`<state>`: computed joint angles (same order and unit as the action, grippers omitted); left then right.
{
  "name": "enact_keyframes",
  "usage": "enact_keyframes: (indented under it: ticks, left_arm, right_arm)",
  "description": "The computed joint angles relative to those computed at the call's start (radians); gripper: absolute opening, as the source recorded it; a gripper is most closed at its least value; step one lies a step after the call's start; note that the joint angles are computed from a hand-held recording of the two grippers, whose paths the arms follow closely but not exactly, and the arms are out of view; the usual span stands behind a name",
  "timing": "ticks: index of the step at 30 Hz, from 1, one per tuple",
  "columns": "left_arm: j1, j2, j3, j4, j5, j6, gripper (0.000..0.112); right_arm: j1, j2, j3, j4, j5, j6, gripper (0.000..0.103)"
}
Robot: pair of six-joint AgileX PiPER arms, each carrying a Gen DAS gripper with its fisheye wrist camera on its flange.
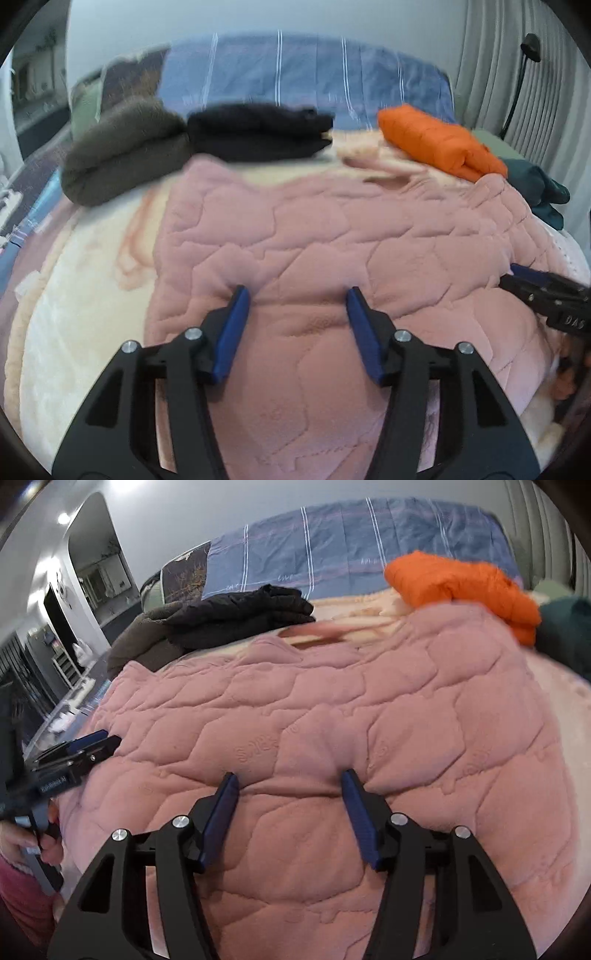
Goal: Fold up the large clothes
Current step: 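Grasp the folded jacket edge with both grippers and fold it over again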
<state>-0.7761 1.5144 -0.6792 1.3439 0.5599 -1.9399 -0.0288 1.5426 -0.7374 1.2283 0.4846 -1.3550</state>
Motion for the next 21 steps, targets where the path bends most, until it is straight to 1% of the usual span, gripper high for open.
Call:
enact_keyframes:
  ticks: [1,2,3,4,5,6,7,10,12,13,14,16,17,18,19,20,21]
  left_arm:
    - [-0.033,-0.021,0.002,-0.021,0.033,0.018,0.055]
    - [-0.063,-0.048,0.01,-0.031,0.057,0.025,0.055]
    - [-0.086,-0.08,0.024,-0.036,0.068,0.03,0.055]
    - [-0.108,-0.119,0.041,-0.049,0.08,0.044,0.055]
    - [-0.135,-0.16,0.064,-0.065,0.111,0.05,0.055]
    - [-0.145,-0.184,0.081,-0.07,0.126,0.047,0.055]
    - [-0.158,-0.229,0.109,-0.094,0.151,0.049,0.055]
    - [-0.154,-0.36,0.198,-0.177,0.171,0.047,0.055]
    - [-0.154,-0.422,0.238,-0.253,0.186,0.079,0.05]
    - [-0.153,-0.471,0.273,-0.307,0.173,0.109,0.042]
    - [-0.168,-0.503,0.299,-0.332,0.172,0.108,0.039]
    - [-0.179,-0.575,0.357,-0.375,0.114,0.113,0.039]
    - [-0.181,-0.598,0.38,-0.399,0.075,0.136,0.04]
    - [-0.196,-0.602,0.393,-0.393,0.072,0.123,0.043]
    - [-0.217,-0.588,0.399,-0.37,0.061,0.096,0.051]
    - [-0.21,-0.574,0.406,-0.353,0.022,0.092,0.057]
    - [-0.184,-0.539,0.412,-0.303,-0.042,0.065,0.058]
  right_arm:
    - [0.022,-0.04,0.015,-0.032,-0.034,0.047,0.058]
    - [0.032,-0.069,0.025,-0.069,-0.05,0.091,0.058]
    - [0.028,-0.109,0.039,-0.105,-0.046,0.124,0.058]
    - [-0.002,-0.149,0.052,-0.115,-0.01,0.117,0.058]
    - [-0.039,-0.174,0.063,-0.101,0.024,0.088,0.059]
    - [-0.101,-0.202,0.077,-0.077,0.067,0.047,0.059]
    - [-0.166,-0.234,0.09,-0.08,0.109,0.04,0.059]
    - [-0.4,-0.243,0.098,-0.11,0.221,0.057,0.059]
    - [-0.524,-0.233,0.093,-0.142,0.278,0.069,0.059]
    - [-0.584,-0.233,0.098,-0.164,0.303,0.065,0.059]
    - [-0.622,-0.243,0.106,-0.185,0.309,0.063,0.059]
    - [-0.671,-0.254,0.124,-0.232,0.292,0.064,0.059]
    - [-0.702,-0.249,0.129,-0.252,0.306,0.057,0.059]
    - [-0.723,-0.234,0.125,-0.259,0.331,0.047,0.059]
    - [-0.746,-0.211,0.122,-0.258,0.366,0.026,0.059]
    - [-0.764,-0.191,0.12,-0.261,0.393,0.013,0.059]
    - [-0.775,-0.169,0.116,-0.262,0.42,0.007,0.059]
